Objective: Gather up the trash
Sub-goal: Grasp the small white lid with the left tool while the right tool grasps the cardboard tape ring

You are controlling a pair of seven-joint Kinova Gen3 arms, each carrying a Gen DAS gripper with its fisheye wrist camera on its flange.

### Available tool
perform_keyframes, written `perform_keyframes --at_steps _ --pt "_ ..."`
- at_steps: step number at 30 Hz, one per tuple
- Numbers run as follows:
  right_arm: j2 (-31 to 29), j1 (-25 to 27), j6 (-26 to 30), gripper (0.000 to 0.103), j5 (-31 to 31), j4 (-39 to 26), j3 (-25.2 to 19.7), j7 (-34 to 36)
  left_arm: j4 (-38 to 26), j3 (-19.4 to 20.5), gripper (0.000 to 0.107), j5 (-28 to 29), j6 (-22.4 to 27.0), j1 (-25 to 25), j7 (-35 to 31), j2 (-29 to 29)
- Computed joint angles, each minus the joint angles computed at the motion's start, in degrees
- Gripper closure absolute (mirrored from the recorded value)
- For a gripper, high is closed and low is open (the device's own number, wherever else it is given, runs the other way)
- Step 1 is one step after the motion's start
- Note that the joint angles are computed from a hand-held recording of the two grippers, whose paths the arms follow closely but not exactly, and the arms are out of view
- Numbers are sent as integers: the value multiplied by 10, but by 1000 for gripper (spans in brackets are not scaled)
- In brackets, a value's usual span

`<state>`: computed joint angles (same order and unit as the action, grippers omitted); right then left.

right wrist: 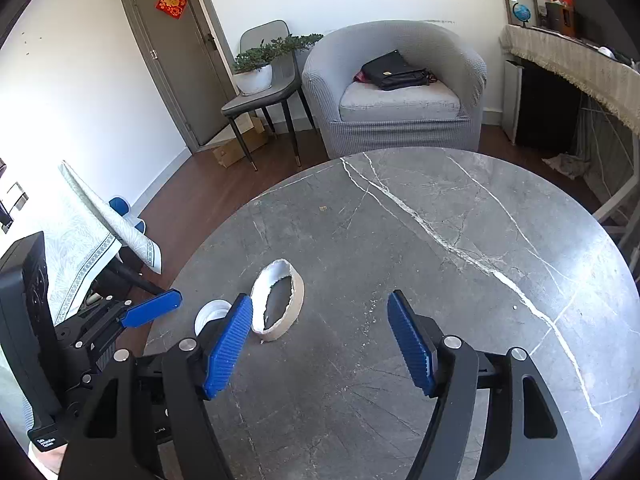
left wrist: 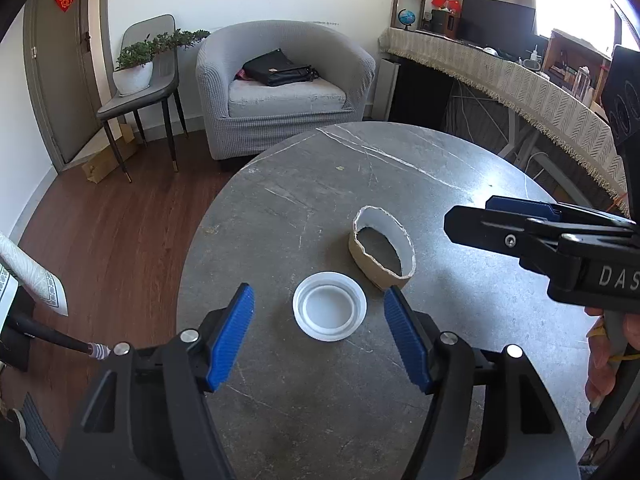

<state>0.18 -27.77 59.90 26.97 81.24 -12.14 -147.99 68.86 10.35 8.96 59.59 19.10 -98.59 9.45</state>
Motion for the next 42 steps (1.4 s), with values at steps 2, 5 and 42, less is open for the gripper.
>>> perform_keyframes --at_steps 2,5,42 --pt "1 0 0 32 0 -1 0 1 -9 -1 47 -3 7 2 8 7" --pt "4 -1 1 32 1 -3 1 1 -17 -1 52 -6 14 4 14 14" --pt "91 -68 69 34 16 -92 31 37 -13 -15 95 94 41 -73 -67 -6"
